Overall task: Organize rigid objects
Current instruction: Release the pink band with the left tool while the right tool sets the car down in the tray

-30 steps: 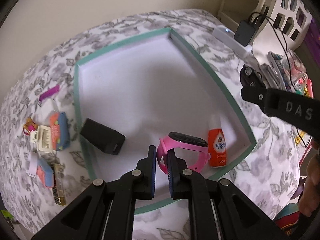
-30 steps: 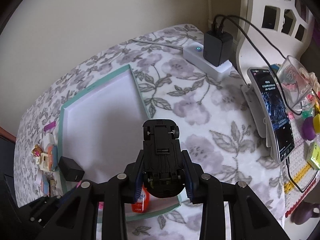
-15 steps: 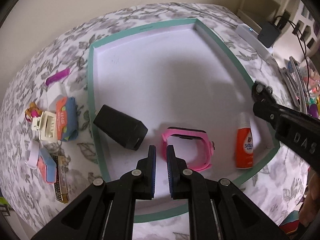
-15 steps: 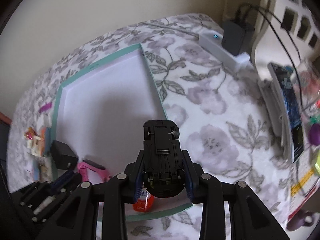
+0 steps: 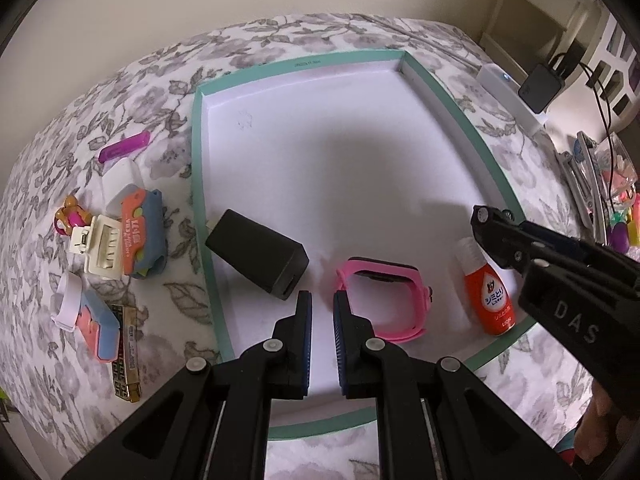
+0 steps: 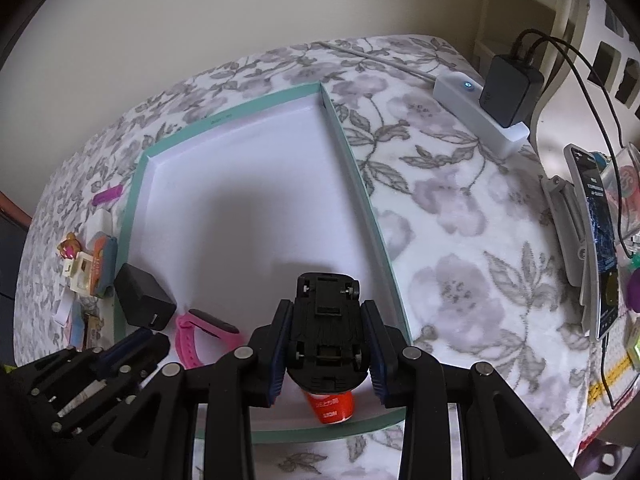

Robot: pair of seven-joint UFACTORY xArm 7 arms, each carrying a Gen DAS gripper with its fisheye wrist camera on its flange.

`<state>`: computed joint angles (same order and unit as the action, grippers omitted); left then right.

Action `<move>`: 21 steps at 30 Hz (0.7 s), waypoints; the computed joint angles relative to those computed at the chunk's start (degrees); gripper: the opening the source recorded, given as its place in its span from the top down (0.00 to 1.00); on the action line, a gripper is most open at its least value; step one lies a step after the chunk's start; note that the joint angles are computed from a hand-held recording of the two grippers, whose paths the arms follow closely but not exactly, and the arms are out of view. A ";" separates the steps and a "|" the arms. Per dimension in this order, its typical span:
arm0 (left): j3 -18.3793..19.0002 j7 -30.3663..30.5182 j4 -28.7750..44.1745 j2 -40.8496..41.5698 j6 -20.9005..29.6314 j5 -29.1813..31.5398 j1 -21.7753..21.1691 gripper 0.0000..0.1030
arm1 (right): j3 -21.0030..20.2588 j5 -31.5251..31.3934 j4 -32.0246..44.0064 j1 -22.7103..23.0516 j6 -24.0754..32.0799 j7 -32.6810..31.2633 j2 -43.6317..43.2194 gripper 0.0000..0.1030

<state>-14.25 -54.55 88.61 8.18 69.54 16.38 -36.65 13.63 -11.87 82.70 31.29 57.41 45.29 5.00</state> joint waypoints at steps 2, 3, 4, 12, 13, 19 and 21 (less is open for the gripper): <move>0.08 -0.34 -0.15 -0.35 0.13 -0.09 0.10 0.89 | 0.05 -0.38 0.20 0.13 0.26 -0.05 0.09 0.65; 0.11 -0.56 -0.35 -0.63 0.10 -0.06 0.18 0.89 | 0.06 -0.67 0.19 0.22 0.32 0.09 0.04 0.65; 0.13 -0.86 -0.58 -1.01 0.14 0.08 0.26 0.89 | 0.07 -1.17 0.24 0.32 0.38 0.21 0.04 0.65; -0.18 -3.70 -3.45 -4.80 -0.64 1.25 1.76 0.88 | 0.23 -4.15 1.44 1.15 1.43 0.92 0.24 0.63; -0.22 -4.14 -3.95 -5.37 -0.82 1.28 2.10 0.88 | 0.27 -4.51 1.60 1.27 1.42 0.90 0.25 0.61; -0.77 -5.91 -5.51 -7.36 -0.47 2.11 3.71 0.70 | 0.53 -6.83 2.77 2.21 1.68 1.80 0.27 0.43; -1.02 -6.46 -5.80 -7.75 -0.26 2.53 4.02 0.61 | 0.59 -7.37 2.96 2.45 1.59 2.15 0.22 0.35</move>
